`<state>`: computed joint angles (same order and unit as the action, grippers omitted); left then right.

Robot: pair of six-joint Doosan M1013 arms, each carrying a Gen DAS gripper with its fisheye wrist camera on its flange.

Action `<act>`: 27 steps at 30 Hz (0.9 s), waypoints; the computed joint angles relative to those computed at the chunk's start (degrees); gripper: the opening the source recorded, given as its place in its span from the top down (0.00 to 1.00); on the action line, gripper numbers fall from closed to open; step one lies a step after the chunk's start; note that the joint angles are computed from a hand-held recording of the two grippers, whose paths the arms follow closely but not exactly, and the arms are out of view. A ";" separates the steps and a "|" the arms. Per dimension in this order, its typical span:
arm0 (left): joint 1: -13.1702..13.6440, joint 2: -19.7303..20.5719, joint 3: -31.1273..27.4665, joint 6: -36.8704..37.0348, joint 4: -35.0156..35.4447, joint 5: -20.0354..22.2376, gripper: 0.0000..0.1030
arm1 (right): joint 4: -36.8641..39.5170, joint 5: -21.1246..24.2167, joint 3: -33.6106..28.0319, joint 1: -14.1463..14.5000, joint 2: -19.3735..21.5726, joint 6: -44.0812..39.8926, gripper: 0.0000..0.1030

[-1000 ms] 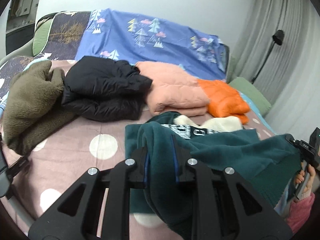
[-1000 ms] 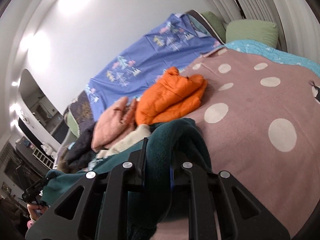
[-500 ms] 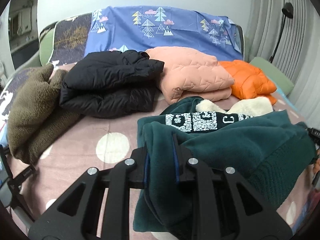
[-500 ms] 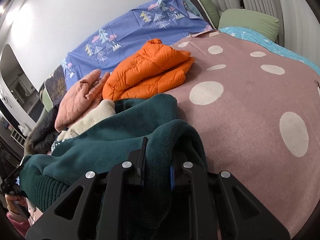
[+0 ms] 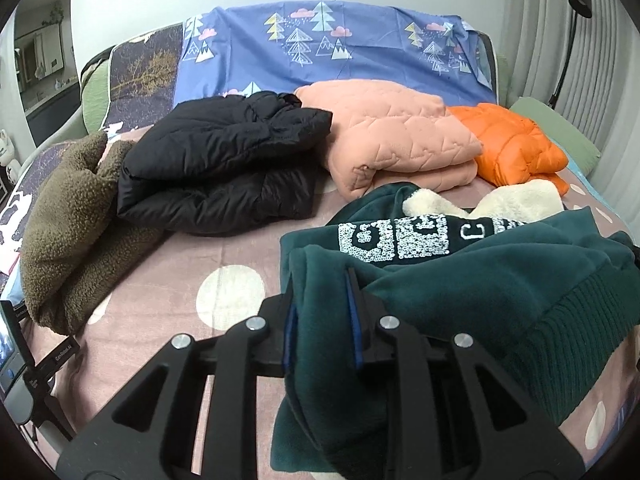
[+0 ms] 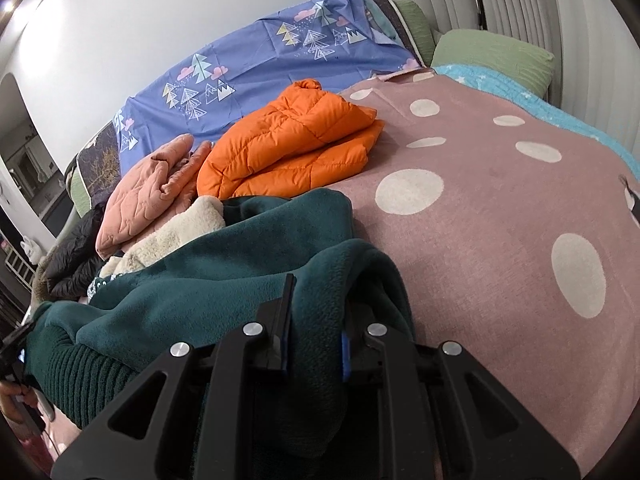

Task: Fold large clothes

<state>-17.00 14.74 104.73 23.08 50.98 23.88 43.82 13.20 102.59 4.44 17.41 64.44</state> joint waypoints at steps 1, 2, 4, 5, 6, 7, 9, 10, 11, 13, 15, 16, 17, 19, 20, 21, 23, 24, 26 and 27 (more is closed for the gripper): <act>-0.01 0.41 -0.40 0.53 -0.42 0.32 0.78 | -0.70 -0.20 0.09 0.09 -0.15 0.44 0.82; 0.06 0.91 -0.88 1.53 -1.50 0.75 0.78 | -1.00 -0.33 0.17 0.16 -0.32 0.63 0.82; 0.24 1.83 -1.66 3.39 -3.98 1.35 0.78 | 1.97 -0.54 0.77 0.13 -1.03 -2.68 0.78; 0.22 1.95 -1.67 3.12 -3.76 1.33 0.78 | 5.40 -0.43 1.34 -0.05 -1.69 -6.35 0.74; 0.21 1.93 -1.58 2.83 -3.55 1.24 0.78 | 9.96 -0.21 2.07 -0.28 -2.49 -11.14 0.71; 0.20 1.89 -1.56 2.92 -3.70 1.28 0.78 | 12.92 -0.31 2.65 -0.35 -3.09 -14.25 0.68; 0.08 1.87 -1.52 3.13 -3.43 1.58 0.78 | 17.91 -1.74 4.52 -0.25 -4.99 -20.25 0.58; 0.07 1.89 -1.50 2.91 -3.04 1.59 0.78 | 20.64 -2.39 5.41 -0.17 -5.80 -23.51 0.57; -0.03 1.83 -1.32 2.45 -2.36 1.69 0.78 | 23.56 -2.22 6.43 -0.30 -6.72 -26.78 0.55; -0.25 1.71 -0.95 1.00 -0.76 1.67 0.78 | 28.45 -0.81 7.90 -0.82 -7.82 -31.33 0.48; -0.36 1.54 -0.60 -0.03 0.44 1.52 0.78 | 31.89 0.10 9.44 -1.28 -8.79 -34.08 0.43; -0.44 1.45 -0.44 -0.57 0.98 1.45 0.78 | 33.58 1.25 10.15 -1.72 -9.10 -35.27 0.41; -0.47 1.36 -0.24 -0.89 1.31 1.40 0.78 | 33.90 3.15 10.31 -2.16 -8.98 -35.28 0.41; -0.54 1.16 -0.14 -1.32 1.47 1.46 0.78 | 31.95 7.51 9.91 -2.81 -8.25 -33.24 0.41; -0.59 0.98 0.04 -1.95 1.98 1.35 0.78 | 31.30 8.35 9.62 -2.78 -8.00 -32.92 0.56; -0.63 0.77 0.19 -2.34 2.24 1.25 0.78 | 30.66 9.61 9.09 -2.68 -7.65 -32.87 0.71; -0.64 0.09 0.72 -3.46 2.79 0.73 0.75 | 30.94 7.15 8.53 -1.75 -7.63 -31.98 0.76; -0.72 -0.38 1.04 -4.41 3.60 0.85 0.73 | 33.00 7.17 8.42 -1.78 -7.64 -33.18 0.77; -0.19 -2.46 2.72 -5.22 3.07 -1.86 0.70 | 38.83 9.15 8.00 -2.62 -7.46 -35.83 0.78; 0.26 -3.64 3.75 -5.70 2.38 -4.12 0.68 | 40.49 9.78 7.84 -2.95 -7.51 -36.86 0.78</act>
<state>-16.73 11.10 108.48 17.39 53.36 19.76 84.31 22.98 110.42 1.49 9.90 27.58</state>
